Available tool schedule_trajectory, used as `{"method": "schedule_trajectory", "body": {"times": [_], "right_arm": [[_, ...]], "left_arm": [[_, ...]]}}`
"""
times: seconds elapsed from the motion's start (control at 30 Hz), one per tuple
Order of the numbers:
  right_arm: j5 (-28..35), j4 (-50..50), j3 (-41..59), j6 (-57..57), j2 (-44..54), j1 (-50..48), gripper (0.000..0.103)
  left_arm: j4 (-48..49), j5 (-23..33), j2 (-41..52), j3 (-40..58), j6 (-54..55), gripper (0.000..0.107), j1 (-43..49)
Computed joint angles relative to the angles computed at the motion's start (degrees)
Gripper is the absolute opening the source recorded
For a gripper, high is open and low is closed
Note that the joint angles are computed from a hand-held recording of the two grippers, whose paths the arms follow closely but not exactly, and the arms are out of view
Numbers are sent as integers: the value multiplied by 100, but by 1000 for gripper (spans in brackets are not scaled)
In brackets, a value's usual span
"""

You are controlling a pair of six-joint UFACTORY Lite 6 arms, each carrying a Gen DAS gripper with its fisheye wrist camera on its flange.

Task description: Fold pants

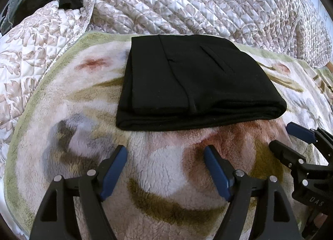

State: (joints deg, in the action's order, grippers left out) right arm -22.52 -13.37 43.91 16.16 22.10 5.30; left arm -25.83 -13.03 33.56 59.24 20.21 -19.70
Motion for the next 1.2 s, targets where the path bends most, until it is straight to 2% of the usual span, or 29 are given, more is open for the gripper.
{"method": "schedule_trajectory", "body": {"times": [0.53, 1.2], "right_arm": [[-69, -738, 14, 684, 15, -171, 67], [-105, -796, -1, 773, 17, -175, 67]], "left_arm": [[-59, 9, -8, 1, 61, 80, -7], [-45, 14, -2, 8, 47, 80, -4]]}}
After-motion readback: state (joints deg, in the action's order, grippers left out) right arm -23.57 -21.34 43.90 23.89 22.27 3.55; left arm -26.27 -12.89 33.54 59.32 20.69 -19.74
